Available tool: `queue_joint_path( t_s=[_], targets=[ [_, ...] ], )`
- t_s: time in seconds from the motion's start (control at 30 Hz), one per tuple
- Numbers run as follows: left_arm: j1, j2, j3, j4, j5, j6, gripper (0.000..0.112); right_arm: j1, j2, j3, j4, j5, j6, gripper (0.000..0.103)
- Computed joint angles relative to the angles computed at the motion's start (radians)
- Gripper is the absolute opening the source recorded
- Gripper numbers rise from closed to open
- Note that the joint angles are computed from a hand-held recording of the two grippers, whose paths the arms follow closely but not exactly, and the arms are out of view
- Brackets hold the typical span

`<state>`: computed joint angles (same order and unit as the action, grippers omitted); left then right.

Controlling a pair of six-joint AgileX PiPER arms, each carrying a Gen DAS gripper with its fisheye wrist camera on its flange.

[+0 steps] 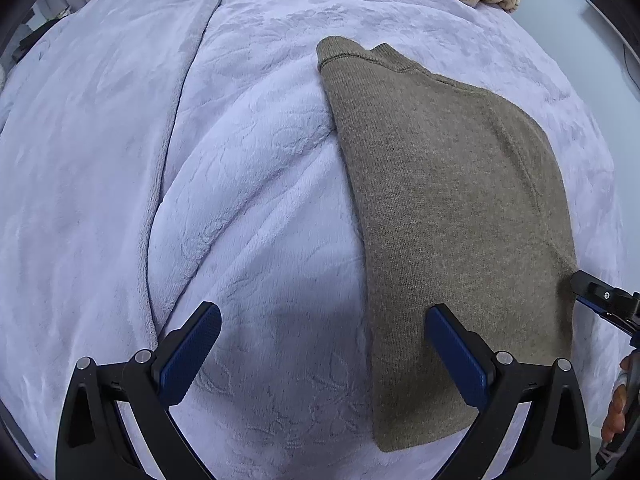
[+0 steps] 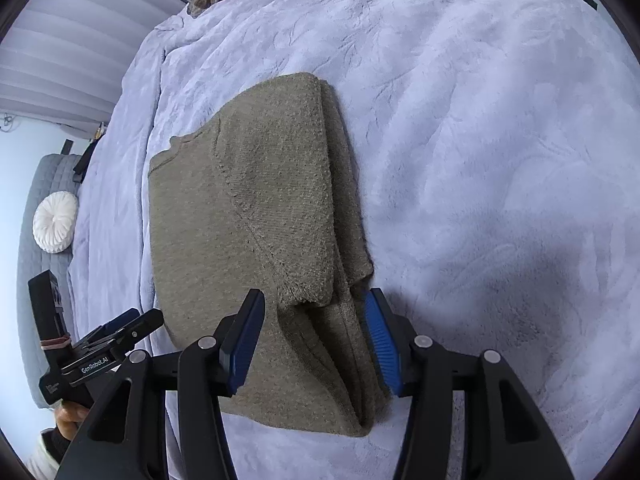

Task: Fold small clothes
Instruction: 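Open the right tool and withdraw from the folded sweater, then grasp the folded sweater edge with the right tool and lift it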

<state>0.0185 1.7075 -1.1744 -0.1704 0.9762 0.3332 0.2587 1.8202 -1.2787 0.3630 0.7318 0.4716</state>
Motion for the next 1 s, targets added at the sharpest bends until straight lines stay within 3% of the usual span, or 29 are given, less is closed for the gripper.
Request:
queue_joint_path(
  t_s=[0.13, 0.27, 0.4, 0.5, 0.9, 1.0],
  targets=[
    [0.027, 0.024, -0.03, -0.071, 0.024, 0.047, 0.103, -0.02, 0.011, 0.006, 0.044, -0.01, -0.038, 0.057],
    [0.046, 0.084, -0.096, -0.116, 0.055, 0.028, 0.103, -0.057, 0.023, 0.003, 0.107, -0.025, -0.105, 0.066],
    [0.043, 0.153, -0.147, -0.171, 0.075, 0.032, 0.103, -0.114, 0.059, -0.005, 0.247, -0.03, -0.247, 0.068],
    [0.043, 0.213, -0.187, -0.262, 0.122, 0.086, 0.103, -0.152, 0.113, -0.036, 0.334, -0.002, -0.348, 0.073],
    [-0.036, 0.286, -0.206, -0.38, 0.108, 0.142, 0.103, -0.19, 0.344, -0.256, 0.549, 0.18, -0.63, 0.079],
    [-0.081, 0.28, -0.195, -0.351, 0.076, 0.144, 0.103, -0.167, 0.39, -0.321, 0.563, 0.199, -0.657, 0.079]
  ],
)
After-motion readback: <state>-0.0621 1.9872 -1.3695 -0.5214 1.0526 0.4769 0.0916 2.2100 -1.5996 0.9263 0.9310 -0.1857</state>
